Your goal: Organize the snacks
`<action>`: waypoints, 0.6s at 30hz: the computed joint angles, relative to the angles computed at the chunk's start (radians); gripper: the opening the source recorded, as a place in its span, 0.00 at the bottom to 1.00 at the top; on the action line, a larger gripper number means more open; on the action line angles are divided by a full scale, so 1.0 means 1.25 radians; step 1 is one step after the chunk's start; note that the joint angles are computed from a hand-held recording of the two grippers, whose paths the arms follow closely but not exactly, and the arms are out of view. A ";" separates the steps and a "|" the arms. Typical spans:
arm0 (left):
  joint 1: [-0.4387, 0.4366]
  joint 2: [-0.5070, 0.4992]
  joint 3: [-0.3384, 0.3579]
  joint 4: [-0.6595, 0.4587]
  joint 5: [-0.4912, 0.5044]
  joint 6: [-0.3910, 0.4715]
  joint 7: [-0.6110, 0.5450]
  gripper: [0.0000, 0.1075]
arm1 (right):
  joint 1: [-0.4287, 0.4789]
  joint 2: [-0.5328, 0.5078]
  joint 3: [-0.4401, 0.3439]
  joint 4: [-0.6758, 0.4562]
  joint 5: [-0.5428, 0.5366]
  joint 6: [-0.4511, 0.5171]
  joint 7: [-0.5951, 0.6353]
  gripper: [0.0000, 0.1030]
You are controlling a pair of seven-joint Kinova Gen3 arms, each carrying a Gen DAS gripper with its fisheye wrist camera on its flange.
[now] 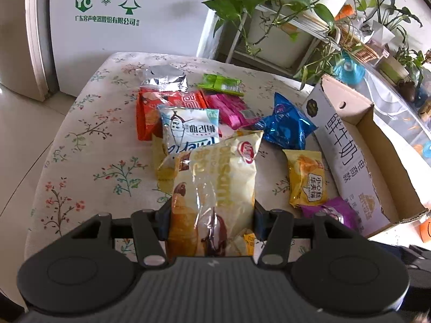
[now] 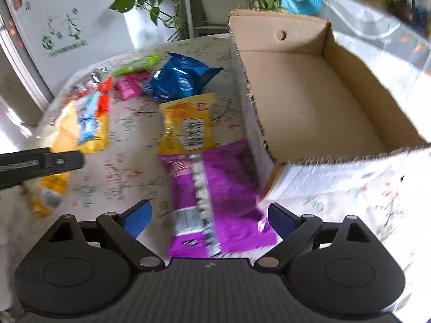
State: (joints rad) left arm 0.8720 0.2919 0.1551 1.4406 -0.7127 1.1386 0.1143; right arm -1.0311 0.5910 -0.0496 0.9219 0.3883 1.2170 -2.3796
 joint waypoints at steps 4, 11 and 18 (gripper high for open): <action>0.003 -0.002 -0.001 0.001 -0.005 0.010 0.008 0.50 | 0.038 -0.013 -0.025 0.022 -0.070 -0.045 0.011 0.95; 0.006 0.006 0.001 -0.008 -0.016 0.033 0.001 0.50 | 0.023 0.001 -0.014 -0.002 -0.062 -0.035 -0.001 0.94; 0.012 0.014 -0.001 -0.018 -0.014 0.050 -0.020 0.50 | 0.000 0.082 0.011 -0.131 -0.056 0.060 -0.001 0.91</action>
